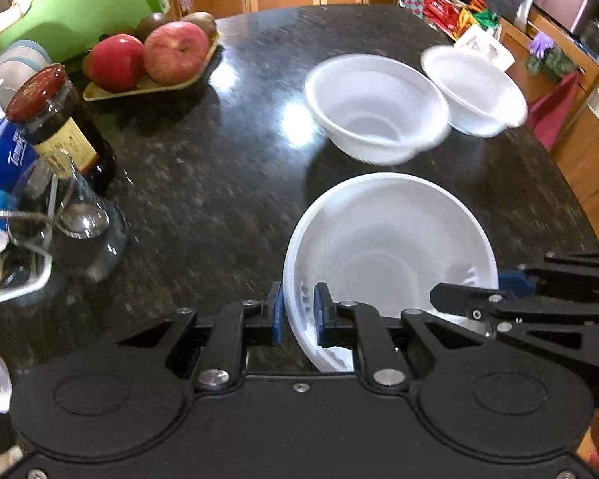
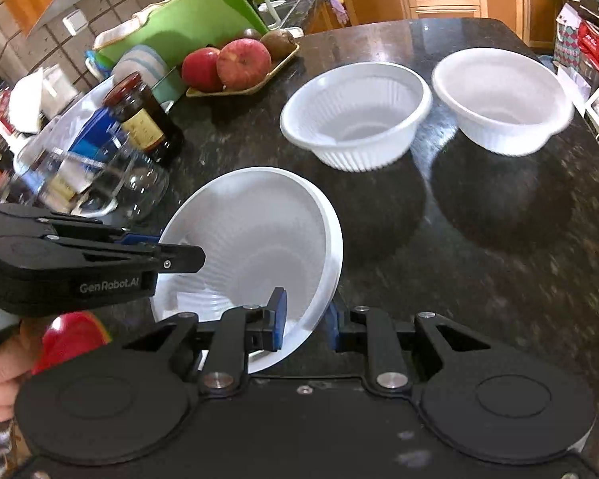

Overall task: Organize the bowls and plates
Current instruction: 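Carry the white bowl toward the plate stack and open the left gripper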

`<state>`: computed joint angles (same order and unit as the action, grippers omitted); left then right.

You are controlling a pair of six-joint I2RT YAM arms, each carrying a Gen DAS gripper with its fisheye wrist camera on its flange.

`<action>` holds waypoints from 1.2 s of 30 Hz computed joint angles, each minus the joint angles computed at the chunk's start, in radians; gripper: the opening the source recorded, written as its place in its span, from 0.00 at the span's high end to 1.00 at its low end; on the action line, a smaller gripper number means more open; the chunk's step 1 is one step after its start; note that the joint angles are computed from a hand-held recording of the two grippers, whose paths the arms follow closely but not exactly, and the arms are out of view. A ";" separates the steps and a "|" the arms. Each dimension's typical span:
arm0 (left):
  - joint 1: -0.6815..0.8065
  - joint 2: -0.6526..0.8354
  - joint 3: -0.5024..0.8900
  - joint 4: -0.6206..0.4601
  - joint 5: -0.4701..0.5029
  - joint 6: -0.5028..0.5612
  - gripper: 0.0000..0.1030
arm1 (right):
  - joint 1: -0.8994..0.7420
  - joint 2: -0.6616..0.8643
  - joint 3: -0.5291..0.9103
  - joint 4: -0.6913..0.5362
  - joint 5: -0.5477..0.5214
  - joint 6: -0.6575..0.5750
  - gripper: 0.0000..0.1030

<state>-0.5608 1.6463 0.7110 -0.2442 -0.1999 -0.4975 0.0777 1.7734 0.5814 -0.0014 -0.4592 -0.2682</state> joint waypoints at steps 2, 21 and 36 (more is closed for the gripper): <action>-0.060 -0.016 -0.011 -0.024 -0.021 -0.049 0.81 | -0.053 -0.037 -0.024 -0.039 -0.030 -0.081 0.78; -0.470 -0.011 -0.068 -0.074 -0.186 -0.527 0.79 | -0.416 -0.062 -0.075 -0.275 -0.178 -0.665 0.78; -0.507 0.026 -0.092 0.002 -0.238 -0.648 0.68 | -0.467 0.002 -0.016 -0.328 -0.238 -0.731 0.56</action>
<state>-1.0683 1.6723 0.6185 -0.2424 -0.4378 -1.1459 -0.3893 1.7749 0.5652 -0.3296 -0.6971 -0.9988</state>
